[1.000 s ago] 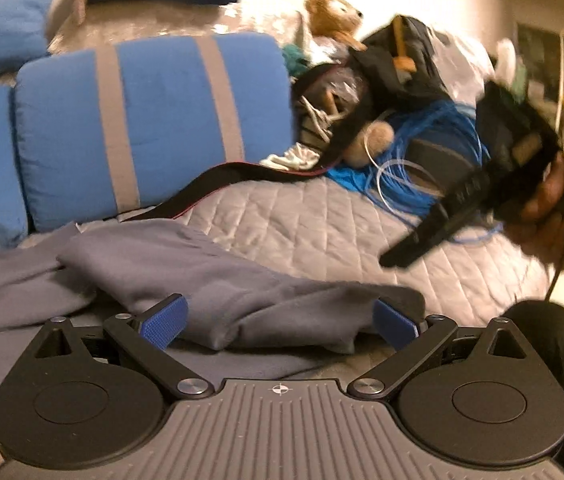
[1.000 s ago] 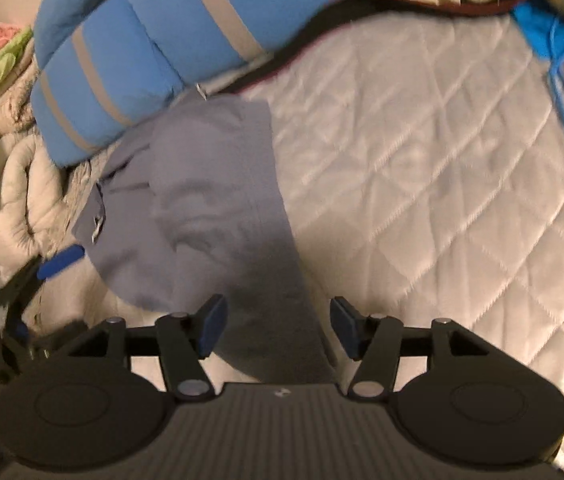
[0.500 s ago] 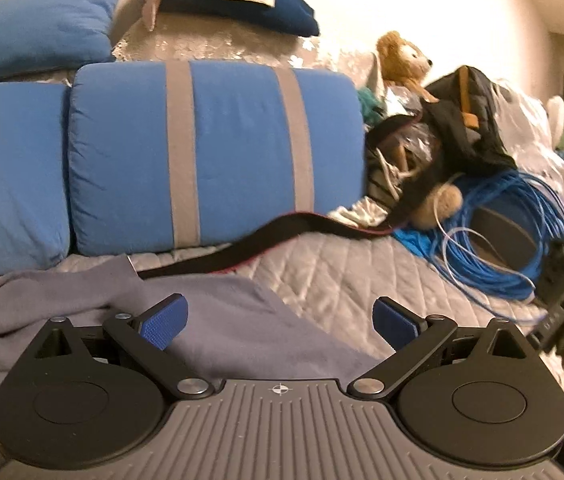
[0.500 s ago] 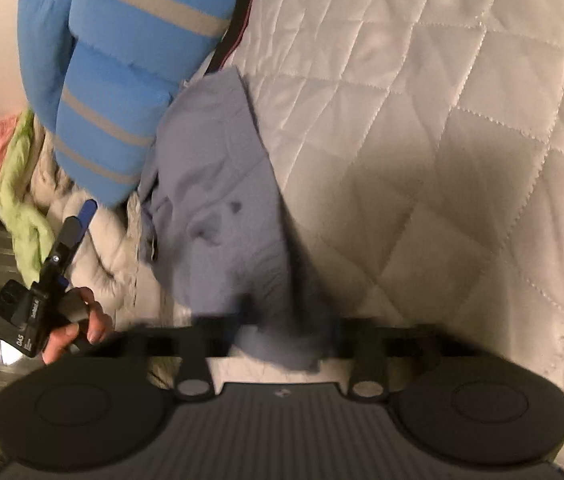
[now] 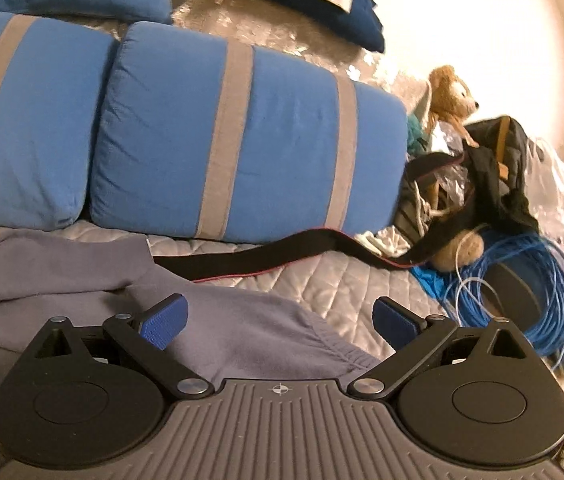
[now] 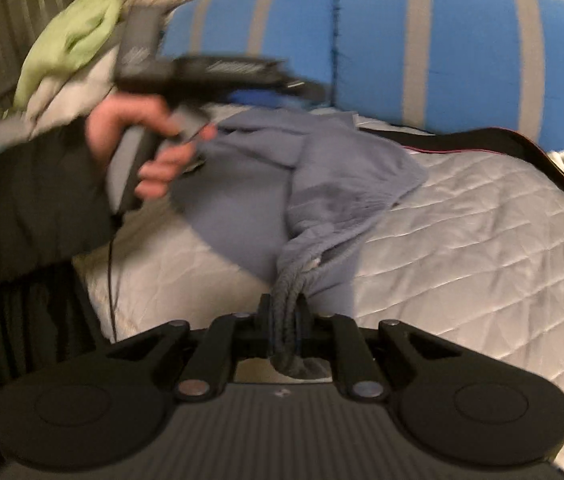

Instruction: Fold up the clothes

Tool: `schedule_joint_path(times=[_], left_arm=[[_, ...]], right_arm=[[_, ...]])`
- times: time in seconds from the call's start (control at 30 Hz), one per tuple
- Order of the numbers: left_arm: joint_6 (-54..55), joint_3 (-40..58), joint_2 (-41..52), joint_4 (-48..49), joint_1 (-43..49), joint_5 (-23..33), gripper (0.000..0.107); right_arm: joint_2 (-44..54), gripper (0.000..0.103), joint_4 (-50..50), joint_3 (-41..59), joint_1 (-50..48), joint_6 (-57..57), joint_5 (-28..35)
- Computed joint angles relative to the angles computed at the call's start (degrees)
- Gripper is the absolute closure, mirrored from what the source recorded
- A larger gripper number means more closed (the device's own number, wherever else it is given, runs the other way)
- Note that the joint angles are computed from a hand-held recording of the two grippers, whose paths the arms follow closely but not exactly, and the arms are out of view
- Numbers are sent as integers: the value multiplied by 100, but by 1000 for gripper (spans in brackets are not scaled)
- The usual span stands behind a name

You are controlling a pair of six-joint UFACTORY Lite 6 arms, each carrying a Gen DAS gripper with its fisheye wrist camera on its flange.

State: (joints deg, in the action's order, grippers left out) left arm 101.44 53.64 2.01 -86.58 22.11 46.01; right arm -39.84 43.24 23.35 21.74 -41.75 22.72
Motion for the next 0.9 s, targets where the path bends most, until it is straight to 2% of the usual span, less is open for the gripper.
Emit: schedule_joint_path(times=[0.07,0.17,0.37,0.47,0.57,0.63,0.67,0.83,0.87,0.9], left_arm=[[-107,32,9,160,-138,0,6],[-255,129,43,392,-587,-211,7],[-328,680,551,784,-2107,-1792,13],[-378,1151,998,1480,-2578,-2432,14],[-1295,2157,1763,2910,-2441,-1998,15],[-1806,3026,2389,3621,-2228,-1325,17],[-1985,3423,2679,3855,-2141,-1060,17],[-2895,5138,3993,4856,-1966,-429,19],[-3115,5442,4232,5067,-1965,-334,23],[-3274,5729,4454,5222,-1954,-207,44]], right_arm=[[35,92,-299,-159,457,459,-345],[-327,92,-47,-403,231,216,-85],[-286,92,705,-568,162,-353,-213],[-444,92,1052,-698,-142,-711,4],[-512,92,1479,-808,-530,-1181,276],[-515,92,1712,-866,-761,-1462,445],[-504,92,1798,-885,-844,-1569,510],[-426,92,2198,-953,-1306,-2034,838],[-430,92,2253,-970,-1415,-2073,902],[-473,92,2270,-998,-1525,-2080,954]])
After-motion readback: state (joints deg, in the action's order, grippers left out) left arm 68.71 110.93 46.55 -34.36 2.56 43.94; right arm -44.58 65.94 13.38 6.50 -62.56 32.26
